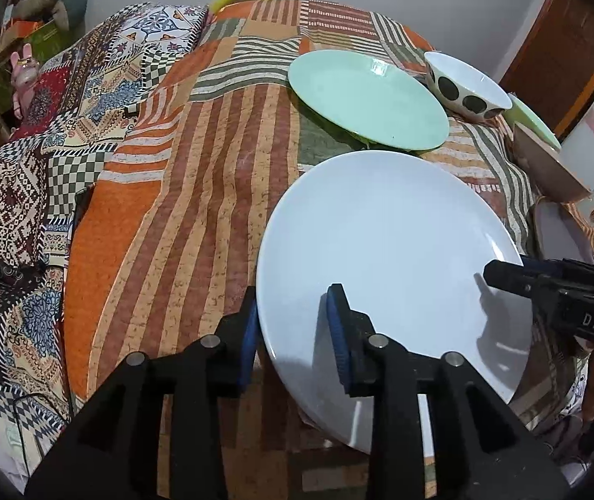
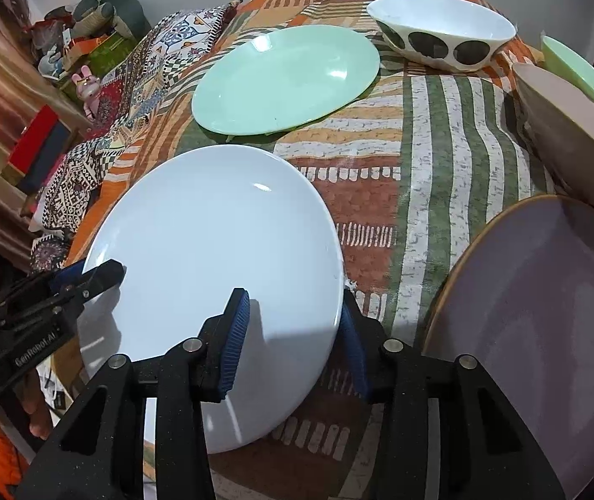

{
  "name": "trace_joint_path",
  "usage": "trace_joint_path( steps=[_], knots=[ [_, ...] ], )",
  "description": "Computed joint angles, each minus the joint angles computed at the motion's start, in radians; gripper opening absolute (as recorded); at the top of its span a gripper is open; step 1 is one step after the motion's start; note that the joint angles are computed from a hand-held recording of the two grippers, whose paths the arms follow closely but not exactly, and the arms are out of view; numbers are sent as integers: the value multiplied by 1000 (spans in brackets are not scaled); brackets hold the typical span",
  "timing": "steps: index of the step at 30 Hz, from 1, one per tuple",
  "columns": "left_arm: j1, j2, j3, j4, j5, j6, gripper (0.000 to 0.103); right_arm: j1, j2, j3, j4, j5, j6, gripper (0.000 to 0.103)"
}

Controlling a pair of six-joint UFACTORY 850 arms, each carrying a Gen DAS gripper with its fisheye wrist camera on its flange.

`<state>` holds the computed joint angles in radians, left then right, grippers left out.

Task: Organize plates and bowls
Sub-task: 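Close both grippers on the white plate rim and lift it, then carry the white plate over the purple plate and lower it on top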

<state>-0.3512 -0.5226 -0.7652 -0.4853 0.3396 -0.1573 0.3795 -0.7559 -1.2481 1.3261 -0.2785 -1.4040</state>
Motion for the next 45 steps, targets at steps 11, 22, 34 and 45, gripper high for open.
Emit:
trace_joint_path(
  steps=[11, 22, 34, 45],
  knots=[
    [-20, 56, 39, -111, 13, 42, 30, 0, 43, 46, 134, 12, -183, 28],
    [-90, 158, 65, -334, 65, 242, 30, -31, 122, 122, 372, -49, -396, 28],
    [-170, 201, 36, -458, 86, 364, 30, -91, 234, 233, 671, -109, -714, 28],
    [-245, 171, -55, -597, 70, 542, 30, -173, 284, 296, 750, -162, -797, 28]
  ],
)
